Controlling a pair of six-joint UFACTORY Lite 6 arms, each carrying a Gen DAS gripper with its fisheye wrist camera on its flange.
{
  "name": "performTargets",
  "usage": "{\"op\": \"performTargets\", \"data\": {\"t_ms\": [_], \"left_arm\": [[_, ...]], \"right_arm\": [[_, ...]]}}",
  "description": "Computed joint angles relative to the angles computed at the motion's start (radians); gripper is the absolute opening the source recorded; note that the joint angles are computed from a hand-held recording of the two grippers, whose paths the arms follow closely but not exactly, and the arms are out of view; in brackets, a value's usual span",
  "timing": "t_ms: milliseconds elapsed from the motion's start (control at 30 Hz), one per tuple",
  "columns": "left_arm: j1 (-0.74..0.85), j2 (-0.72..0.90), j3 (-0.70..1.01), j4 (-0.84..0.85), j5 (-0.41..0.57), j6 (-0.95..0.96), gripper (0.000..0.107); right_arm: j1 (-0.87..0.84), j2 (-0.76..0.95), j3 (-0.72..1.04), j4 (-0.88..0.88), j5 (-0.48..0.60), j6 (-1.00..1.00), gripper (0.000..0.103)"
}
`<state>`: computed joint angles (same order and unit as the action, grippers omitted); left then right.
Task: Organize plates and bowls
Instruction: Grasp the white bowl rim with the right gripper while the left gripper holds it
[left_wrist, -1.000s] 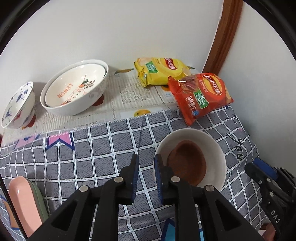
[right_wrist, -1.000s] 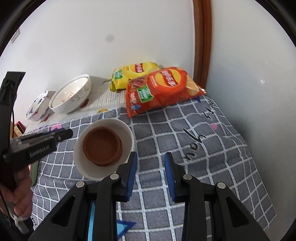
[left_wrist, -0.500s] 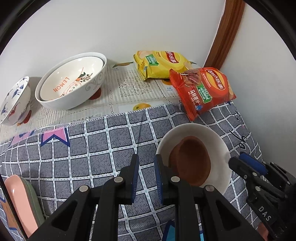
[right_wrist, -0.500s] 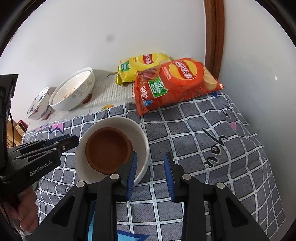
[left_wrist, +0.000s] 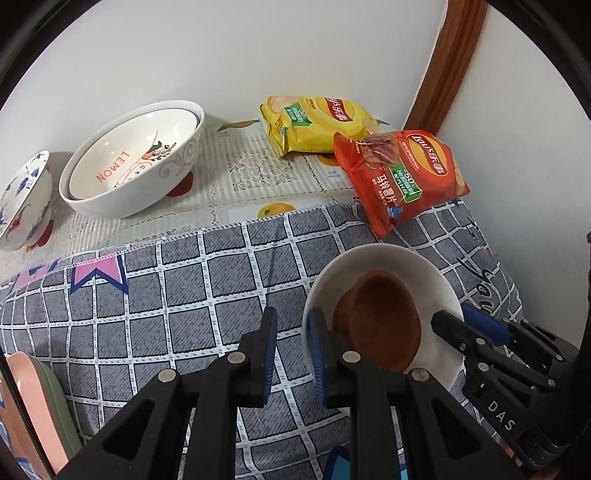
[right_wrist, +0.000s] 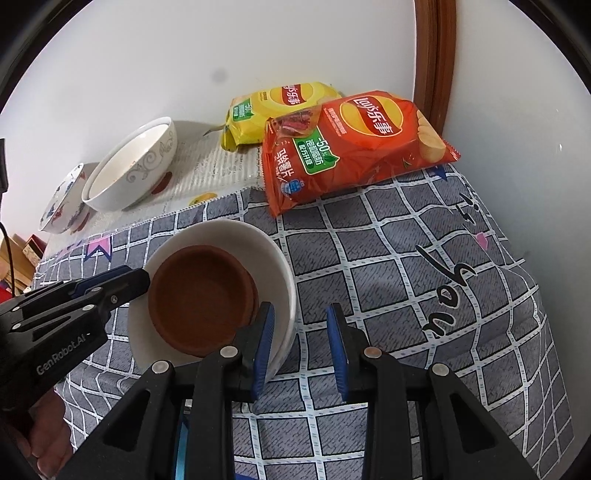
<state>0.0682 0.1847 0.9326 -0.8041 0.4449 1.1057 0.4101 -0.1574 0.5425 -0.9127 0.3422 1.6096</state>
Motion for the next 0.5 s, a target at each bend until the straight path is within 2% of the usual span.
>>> {"op": "performTargets", "data": {"t_ms": [233, 500], "left_arm": [[0.032, 0.015, 0.015, -0.039, 0.044, 0.048, 0.02], [-0.017, 0.019, 0.004, 0.024, -0.016, -0.017, 0.021]], "right_arm": [[-0.015, 0.03, 0.008, -0.019, -0.016, 0.017, 0.03], [-0.055, 0.054, -0.005, -0.075, -0.08, 0.099, 0.03]]}}
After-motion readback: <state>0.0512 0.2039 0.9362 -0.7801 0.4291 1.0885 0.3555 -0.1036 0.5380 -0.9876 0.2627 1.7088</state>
